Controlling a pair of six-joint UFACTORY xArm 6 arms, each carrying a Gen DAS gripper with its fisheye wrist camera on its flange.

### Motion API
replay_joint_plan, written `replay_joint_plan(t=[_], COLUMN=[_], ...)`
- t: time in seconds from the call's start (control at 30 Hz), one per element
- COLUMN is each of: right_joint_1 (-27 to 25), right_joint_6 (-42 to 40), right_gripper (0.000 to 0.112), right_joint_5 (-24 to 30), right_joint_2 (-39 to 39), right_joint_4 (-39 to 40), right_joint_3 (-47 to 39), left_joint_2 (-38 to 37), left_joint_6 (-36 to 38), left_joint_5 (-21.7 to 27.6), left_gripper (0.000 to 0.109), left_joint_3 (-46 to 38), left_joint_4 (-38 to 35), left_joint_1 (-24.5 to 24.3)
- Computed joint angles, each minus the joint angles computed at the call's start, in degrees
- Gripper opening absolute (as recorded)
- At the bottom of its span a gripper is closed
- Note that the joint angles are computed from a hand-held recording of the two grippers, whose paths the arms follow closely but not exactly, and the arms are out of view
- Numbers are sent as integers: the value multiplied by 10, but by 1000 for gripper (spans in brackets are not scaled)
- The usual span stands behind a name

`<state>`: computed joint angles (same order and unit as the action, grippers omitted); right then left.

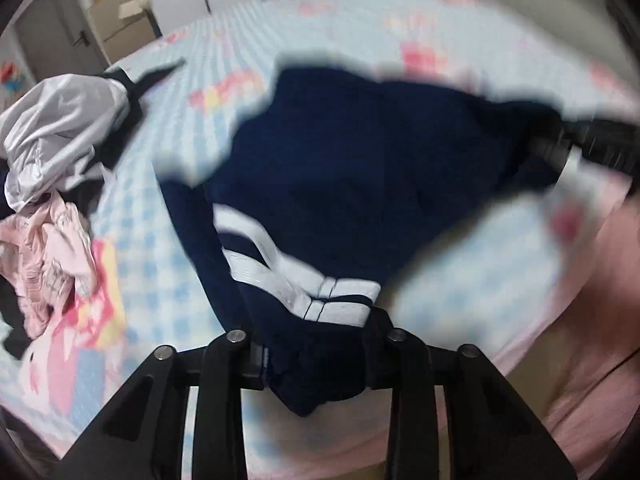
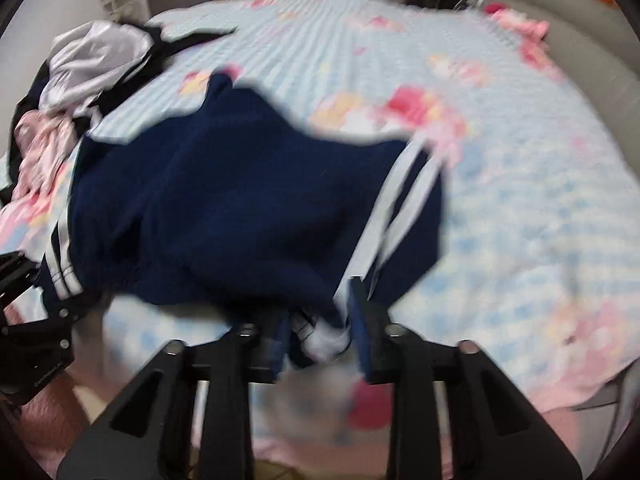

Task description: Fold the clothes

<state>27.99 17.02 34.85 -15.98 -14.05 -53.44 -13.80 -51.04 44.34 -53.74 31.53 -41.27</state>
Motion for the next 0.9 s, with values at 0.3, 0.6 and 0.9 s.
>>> replay_joint_plan(t=[0.3, 0.6, 0.9], right_joint_1=[-13, -17, -5], right_joint_6=[101, 45, -12], right_gripper=[23, 29, 33], right_joint_5=[-80, 54, 46], right_joint_2=[-97, 32, -18], right_joint_4=[-39, -21, 76], right_joint_3=[15, -76, 19], left_joint_2=[-115, 16, -18], left_joint_6=[-104, -22, -65], left_joint_5=[-67, 50, 10], left_gripper=[31, 46, 51], left_joint_3=[-13, -68, 13], left_joint_4=[96, -56, -29], left_joint_1=[4, 59, 21])
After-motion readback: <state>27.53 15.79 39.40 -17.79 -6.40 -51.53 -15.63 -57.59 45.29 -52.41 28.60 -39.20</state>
